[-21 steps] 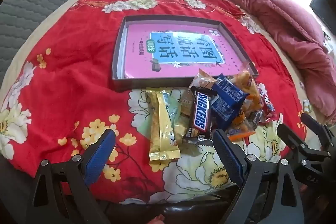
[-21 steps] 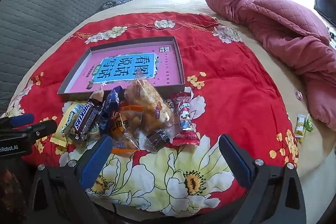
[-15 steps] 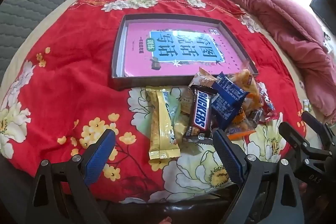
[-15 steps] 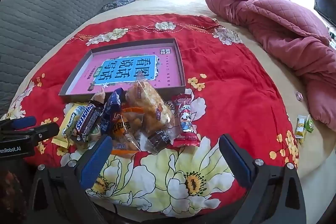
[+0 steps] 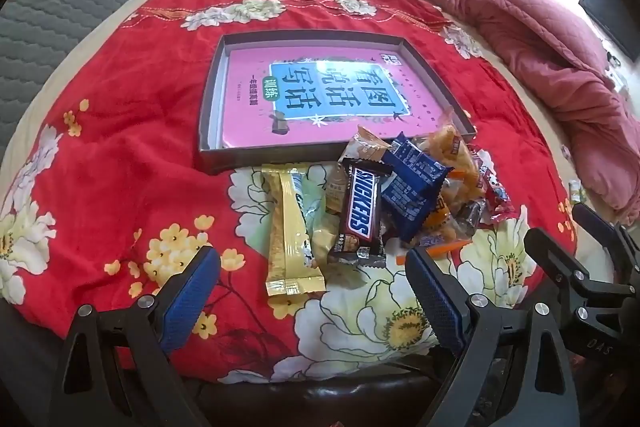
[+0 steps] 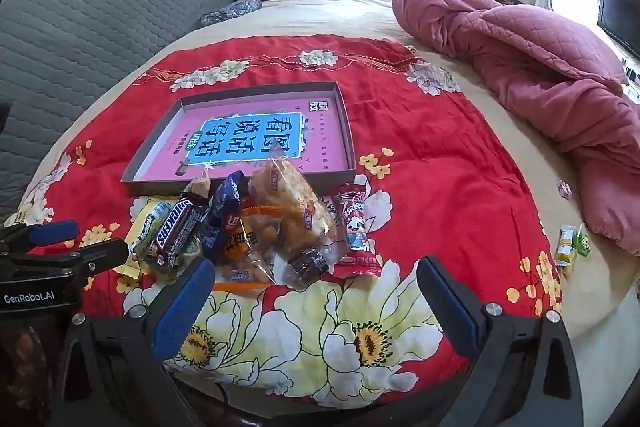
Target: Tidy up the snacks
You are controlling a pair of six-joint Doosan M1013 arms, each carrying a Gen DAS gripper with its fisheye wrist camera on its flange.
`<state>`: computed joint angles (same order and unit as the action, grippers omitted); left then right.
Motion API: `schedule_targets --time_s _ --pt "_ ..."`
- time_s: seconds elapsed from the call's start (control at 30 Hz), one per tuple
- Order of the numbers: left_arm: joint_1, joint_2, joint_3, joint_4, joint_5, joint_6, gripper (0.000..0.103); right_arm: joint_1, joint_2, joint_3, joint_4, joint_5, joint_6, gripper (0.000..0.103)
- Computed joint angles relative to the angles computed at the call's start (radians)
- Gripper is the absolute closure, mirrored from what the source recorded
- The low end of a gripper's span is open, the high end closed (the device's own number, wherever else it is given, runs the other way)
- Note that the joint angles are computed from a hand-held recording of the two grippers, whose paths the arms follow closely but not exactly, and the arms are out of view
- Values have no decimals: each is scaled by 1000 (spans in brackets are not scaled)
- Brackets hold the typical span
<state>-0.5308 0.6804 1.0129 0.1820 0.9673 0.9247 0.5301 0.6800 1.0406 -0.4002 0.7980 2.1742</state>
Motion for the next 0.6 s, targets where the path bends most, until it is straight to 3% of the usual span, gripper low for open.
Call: schedule_targets --time_s 0.6 --pt "-6 -7 7 -7 -2 -2 9 1 -7 7 -4 -4 5 1"
